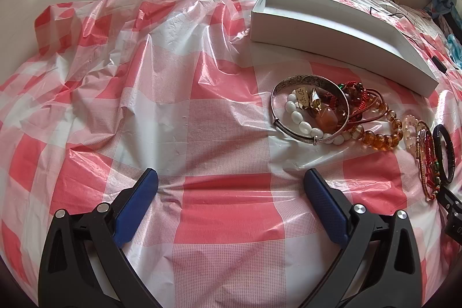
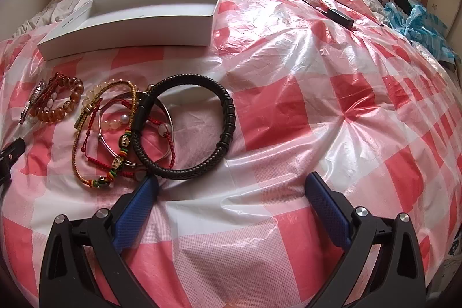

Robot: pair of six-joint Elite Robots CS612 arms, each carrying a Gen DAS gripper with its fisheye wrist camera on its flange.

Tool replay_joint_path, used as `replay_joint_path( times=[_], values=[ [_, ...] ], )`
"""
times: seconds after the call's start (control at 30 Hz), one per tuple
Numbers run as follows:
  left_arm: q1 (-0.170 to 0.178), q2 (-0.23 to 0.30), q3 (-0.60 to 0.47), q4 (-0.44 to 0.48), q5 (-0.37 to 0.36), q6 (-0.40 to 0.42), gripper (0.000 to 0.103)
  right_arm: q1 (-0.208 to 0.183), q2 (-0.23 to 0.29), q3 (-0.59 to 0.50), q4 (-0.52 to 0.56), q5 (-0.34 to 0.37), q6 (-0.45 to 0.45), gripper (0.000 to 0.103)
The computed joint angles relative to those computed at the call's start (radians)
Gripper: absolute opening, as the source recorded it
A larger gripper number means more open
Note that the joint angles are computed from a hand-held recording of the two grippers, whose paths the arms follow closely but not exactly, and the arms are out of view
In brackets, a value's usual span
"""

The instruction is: Organize jewelry

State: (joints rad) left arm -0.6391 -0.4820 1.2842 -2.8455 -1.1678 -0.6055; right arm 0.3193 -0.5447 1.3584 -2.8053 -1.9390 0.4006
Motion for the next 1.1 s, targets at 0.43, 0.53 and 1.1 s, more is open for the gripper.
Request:
replay_joint_path(
  times=[0.43, 0.53, 1.1],
  values=[
    [0.000, 0.000, -0.002, 0.002, 0.000, 0.000, 0.097, -0.014, -0.005, 0.014, -0.028, 0.054, 0.019, 0.097],
    [0.000, 0.000, -0.002, 0.002, 0.000, 0.000, 0.097, -0.013, -0.008, 0.022, -0.039, 0.057, 0.016, 0.097],
    [0.002, 0.007, -0.013, 0.003, 0.008, 0.005, 0.097, -0.016, -0.015, 0.029, -0.040, 0.076, -0.007, 0.097]
  ],
)
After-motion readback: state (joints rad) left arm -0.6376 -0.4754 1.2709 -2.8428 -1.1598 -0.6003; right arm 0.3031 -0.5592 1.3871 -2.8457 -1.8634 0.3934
